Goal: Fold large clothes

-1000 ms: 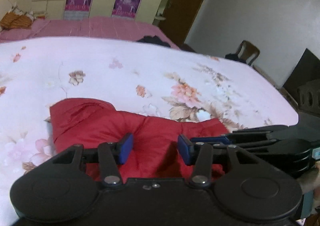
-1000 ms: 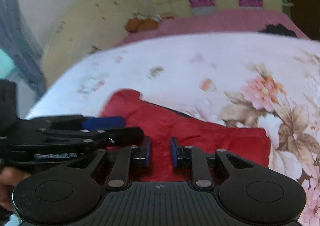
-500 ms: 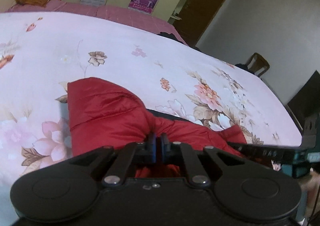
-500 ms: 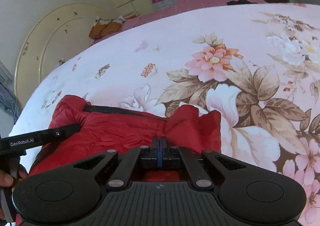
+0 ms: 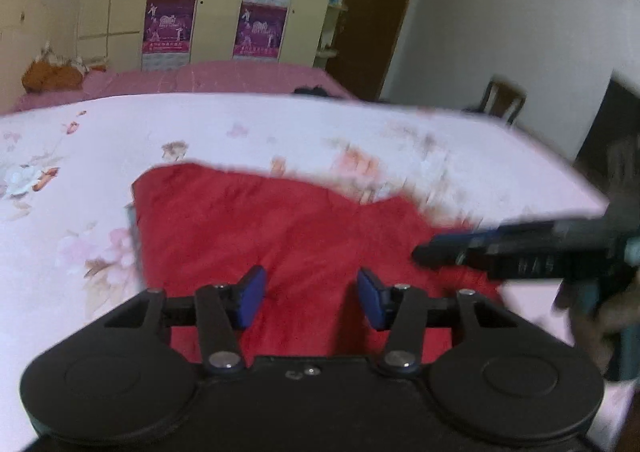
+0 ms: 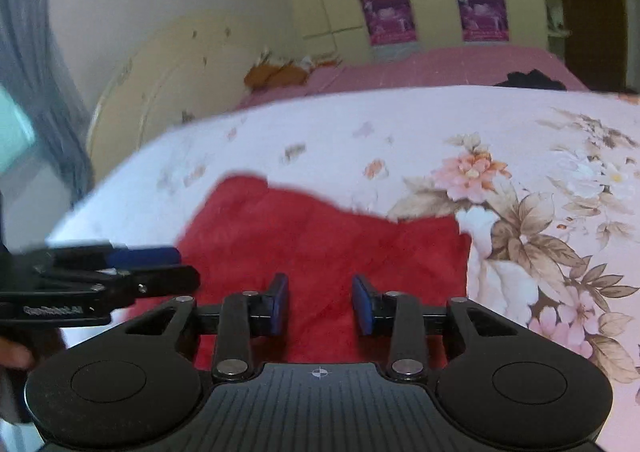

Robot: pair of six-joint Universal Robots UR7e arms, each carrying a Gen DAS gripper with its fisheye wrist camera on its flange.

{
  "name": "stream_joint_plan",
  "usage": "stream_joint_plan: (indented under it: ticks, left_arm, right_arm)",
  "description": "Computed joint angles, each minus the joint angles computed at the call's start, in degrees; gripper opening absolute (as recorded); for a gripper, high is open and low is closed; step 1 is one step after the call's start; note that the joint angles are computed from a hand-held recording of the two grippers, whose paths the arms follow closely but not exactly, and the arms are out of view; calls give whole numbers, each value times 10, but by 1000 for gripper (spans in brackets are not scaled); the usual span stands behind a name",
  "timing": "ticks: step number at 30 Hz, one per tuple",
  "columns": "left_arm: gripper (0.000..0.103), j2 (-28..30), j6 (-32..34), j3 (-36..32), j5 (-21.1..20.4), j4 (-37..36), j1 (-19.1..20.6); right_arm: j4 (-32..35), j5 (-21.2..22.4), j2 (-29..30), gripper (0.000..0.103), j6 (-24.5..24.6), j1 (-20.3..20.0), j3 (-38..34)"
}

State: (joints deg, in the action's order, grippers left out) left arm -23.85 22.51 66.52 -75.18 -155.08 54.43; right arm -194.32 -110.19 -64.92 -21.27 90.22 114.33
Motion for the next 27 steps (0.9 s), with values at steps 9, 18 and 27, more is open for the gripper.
stream_joint_plan:
  ticks: [9,18,27]
  left_arm:
    - [52,7,2,13,17,-19,7]
    - [50,-92,-10,156,0,-68,-21]
    - [49,-113,-6,239,50,-129,-39]
  right_arm:
    - [-25,-15,9,36,34,-41,14]
    - [-15,33,-73,36,6,18,92]
    - [-34,-37,-60,36,7,15,134]
